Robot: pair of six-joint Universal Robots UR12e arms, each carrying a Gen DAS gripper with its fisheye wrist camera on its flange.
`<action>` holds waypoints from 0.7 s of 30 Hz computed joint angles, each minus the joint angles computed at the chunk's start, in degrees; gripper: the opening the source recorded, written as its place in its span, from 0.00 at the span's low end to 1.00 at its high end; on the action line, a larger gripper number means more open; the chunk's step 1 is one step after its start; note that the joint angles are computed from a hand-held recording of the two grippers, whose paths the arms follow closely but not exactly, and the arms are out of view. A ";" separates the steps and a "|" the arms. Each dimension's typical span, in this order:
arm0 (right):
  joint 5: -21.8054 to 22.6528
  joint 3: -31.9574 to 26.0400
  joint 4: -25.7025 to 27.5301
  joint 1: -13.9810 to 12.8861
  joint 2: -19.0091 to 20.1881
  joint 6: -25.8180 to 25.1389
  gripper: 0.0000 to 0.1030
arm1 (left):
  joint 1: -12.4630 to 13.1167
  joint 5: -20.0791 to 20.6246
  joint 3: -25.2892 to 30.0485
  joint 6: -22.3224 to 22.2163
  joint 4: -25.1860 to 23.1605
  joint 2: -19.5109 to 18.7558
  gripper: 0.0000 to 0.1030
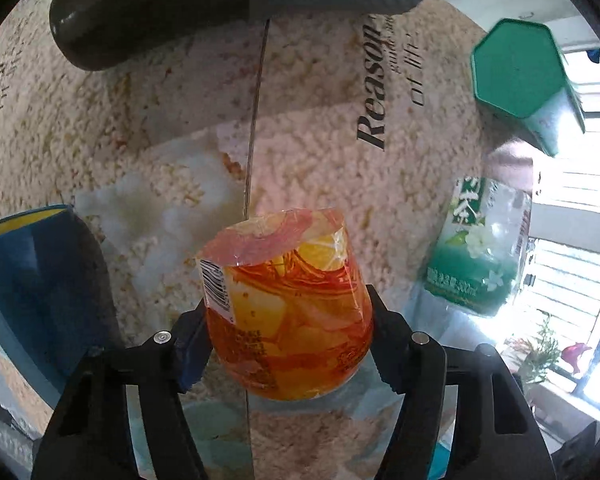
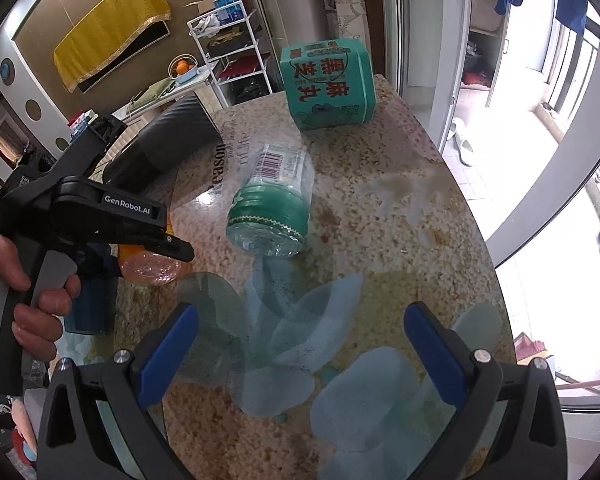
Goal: Flip cup upright
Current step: 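Reach the left tool to the orange cup lying on its side and grasp it, then lift the orange cup with the left tool, carry it, and set it down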
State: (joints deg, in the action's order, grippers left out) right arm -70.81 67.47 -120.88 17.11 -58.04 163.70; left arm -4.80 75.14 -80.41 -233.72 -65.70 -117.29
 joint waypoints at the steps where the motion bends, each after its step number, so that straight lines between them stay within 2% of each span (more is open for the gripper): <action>1: -0.08 0.13 -0.16 0.02 -0.11 0.03 1.00 | -0.26 0.47 1.13 0.56 -0.74 -0.21 0.68; 11: -1.43 1.81 -1.97 0.60 -1.68 0.48 1.00 | -4.51 11.33 1.91 10.56 -2.00 4.15 0.68; 15: -2.20 3.92 -3.68 0.95 -3.31 0.40 1.00 | -4.91 12.08 -2.02 13.30 3.28 7.43 0.68; 21: -4.68 7.77 -5.50 1.33 -6.30 1.88 1.00 | -7.41 18.21 -8.67 18.33 12.76 12.87 0.69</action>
